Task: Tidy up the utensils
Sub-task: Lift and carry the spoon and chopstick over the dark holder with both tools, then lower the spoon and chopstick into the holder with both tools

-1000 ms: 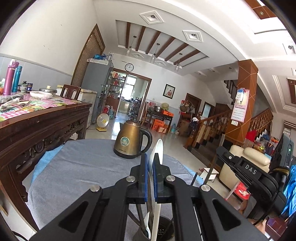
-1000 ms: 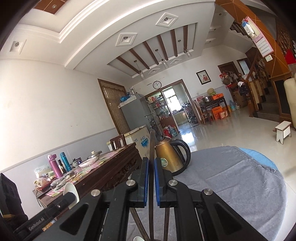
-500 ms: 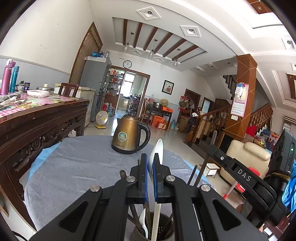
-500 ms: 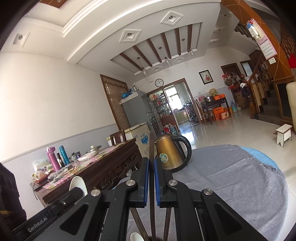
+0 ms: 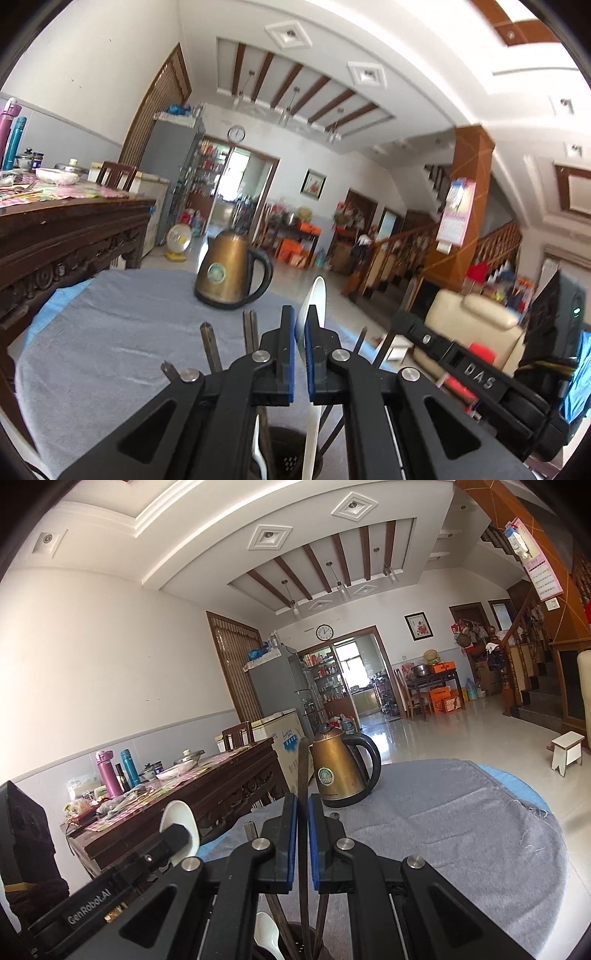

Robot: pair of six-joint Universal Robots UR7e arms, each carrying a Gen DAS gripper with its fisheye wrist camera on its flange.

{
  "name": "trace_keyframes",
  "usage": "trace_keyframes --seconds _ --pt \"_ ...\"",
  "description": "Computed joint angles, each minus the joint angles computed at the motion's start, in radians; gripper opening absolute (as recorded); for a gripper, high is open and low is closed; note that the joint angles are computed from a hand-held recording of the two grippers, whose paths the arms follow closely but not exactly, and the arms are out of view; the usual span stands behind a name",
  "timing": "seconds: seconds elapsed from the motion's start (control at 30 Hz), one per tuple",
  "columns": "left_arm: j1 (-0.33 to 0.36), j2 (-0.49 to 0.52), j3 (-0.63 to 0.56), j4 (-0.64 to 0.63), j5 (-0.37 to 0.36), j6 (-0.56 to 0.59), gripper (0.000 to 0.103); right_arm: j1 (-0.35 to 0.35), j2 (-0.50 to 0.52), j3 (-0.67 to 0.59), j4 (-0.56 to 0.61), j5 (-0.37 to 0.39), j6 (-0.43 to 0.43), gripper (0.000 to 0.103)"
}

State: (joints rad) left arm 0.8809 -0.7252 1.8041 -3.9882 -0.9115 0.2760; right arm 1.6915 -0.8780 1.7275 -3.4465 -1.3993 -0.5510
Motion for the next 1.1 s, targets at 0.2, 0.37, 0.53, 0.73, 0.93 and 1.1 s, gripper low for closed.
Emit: trace_keyframes --seconds 0.2,0.37,0.53,0.73,0.93,1.1 --pt "0.026 0.002 0.002 0.013 -0.076 -0.041 0.005 -0.013 -0.003 -0.004 0.028 0.006 0.021 0.007" --pt "0.036 0.027 -0.031 0.006 -0.074 -0.04 0.005 -0.027 -0.007 -0.007 0.049 0.014 0.03 0.007" --pt "0.032 0.062 -0.068 0.003 -0.025 -0.011 0.005 -0.035 -0.011 -0.006 0.054 0.021 0.038 0.007" --pt "0.039 0.091 -0.101 -0.01 0.008 0.023 0.005 -0.039 -0.008 -0.016 0.076 0.02 0.052 0.007" --pt "0.042 0.12 -0.124 -0.024 0.021 0.076 0.005 -0.041 -0.004 -0.016 0.083 0.015 0.059 0.007" --pt "0.048 0.134 -0.131 -0.016 0.032 0.087 0.005 -0.041 -0.006 -0.018 0.091 0.015 0.064 0.008"
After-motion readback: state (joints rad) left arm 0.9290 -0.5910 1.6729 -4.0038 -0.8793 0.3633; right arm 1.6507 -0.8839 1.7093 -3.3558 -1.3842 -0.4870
